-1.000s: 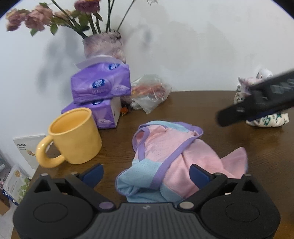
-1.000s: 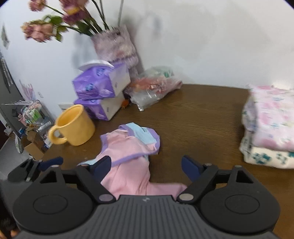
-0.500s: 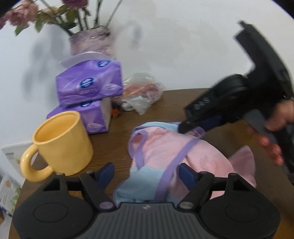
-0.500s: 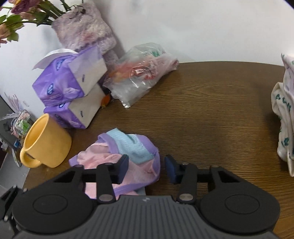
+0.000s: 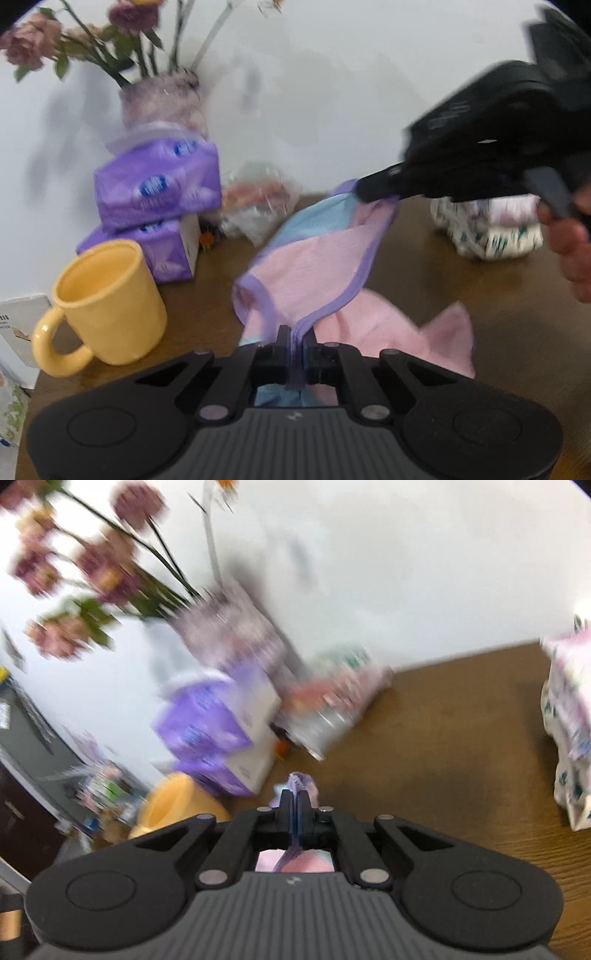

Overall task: Fold clothes
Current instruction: 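Lift the garment with both tools, pulling its edges apart to spread it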

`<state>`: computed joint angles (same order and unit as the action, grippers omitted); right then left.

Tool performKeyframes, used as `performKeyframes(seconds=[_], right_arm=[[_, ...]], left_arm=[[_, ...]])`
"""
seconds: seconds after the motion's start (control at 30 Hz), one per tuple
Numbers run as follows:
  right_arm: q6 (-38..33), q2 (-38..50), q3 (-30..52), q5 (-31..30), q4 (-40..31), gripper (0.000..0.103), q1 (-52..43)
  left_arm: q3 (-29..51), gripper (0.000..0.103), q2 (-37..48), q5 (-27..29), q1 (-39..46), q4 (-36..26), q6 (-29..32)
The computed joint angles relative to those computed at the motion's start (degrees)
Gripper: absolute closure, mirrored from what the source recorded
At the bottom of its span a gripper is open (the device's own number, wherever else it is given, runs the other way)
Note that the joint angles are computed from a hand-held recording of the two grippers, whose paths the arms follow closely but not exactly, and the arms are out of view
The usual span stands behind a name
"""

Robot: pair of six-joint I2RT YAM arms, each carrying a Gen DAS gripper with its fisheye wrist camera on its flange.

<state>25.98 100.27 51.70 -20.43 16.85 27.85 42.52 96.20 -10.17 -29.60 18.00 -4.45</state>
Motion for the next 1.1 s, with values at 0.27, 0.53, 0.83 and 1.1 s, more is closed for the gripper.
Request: performKeyframes(seconds=[0.27,0.53,0.83,1.1], right_arm=[[-0.5,-27.3,-12.1,-4.3,-3.7,0.101,-4.8],[-1.1,-50.1,-16.0,-6.8,-16.9,0.101,-10.5],[-8.0,-67.4,-13.3,-5.1,-38.6,0.101,-10.7],[-12.6,-71.3,-26.1,-9.9,-47.1,0.093,-12.4]], left_arm=[[-4.5,0.099,-17.8,-6.9,-6.3,-5.4,-0.9],[-2.6,0.099,-30.2,-21.5,-20.6,-14.0,0.3],[1.7,0.099,-35.6,-40.1,-35.7,-22.0,0.2],[-9.6,0.099,-37.4,-43.3,-44.2,-23.6,-12.0]])
